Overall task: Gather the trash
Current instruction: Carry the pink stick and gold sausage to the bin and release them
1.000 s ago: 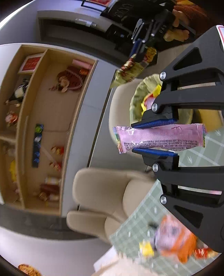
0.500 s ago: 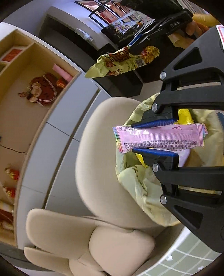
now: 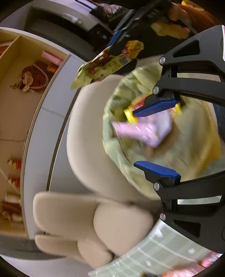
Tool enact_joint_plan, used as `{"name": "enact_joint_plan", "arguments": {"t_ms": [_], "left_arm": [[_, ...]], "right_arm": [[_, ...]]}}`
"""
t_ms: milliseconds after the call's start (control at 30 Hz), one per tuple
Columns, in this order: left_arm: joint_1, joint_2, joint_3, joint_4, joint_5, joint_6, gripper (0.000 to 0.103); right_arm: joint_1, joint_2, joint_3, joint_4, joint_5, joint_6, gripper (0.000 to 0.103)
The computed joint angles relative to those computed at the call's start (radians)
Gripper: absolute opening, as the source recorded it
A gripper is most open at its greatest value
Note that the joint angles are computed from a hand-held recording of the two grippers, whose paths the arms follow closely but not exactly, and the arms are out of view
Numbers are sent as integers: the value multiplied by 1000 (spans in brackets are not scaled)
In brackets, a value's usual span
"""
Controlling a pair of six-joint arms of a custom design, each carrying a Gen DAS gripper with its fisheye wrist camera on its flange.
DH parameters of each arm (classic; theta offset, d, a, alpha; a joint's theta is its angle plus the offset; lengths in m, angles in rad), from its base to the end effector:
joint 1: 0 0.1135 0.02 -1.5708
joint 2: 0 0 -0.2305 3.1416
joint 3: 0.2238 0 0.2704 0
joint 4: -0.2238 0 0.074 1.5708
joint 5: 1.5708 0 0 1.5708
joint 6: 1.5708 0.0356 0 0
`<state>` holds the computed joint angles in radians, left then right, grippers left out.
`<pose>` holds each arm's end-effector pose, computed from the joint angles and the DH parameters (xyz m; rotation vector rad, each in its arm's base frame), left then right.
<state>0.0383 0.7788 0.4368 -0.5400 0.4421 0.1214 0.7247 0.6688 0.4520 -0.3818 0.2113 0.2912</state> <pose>0.1924 -0.0079 0.1616 0.2911 2.3747 -0.4660 0.1543 0.1266 0.1970 -0.3483 2.1481 0.3571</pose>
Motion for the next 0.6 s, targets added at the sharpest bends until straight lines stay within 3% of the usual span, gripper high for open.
{"name": "enact_joint_plan", "arguments": {"t_ms": [167,233,367,600], "left_arm": [[248,-269,-91,-234,79,226,51],[372,-294,-103,-313,134,333,51],[615,-200,-105,-422,227,585,51],[772,-44,-90,-416,225,744,51]], "right_arm": [[21,403,157,90,-139,17,21],[42,548,228,64,-100,5,21],[65,699,295,6,18,-16,21],[51,737,294,-36,24,21,21]]}}
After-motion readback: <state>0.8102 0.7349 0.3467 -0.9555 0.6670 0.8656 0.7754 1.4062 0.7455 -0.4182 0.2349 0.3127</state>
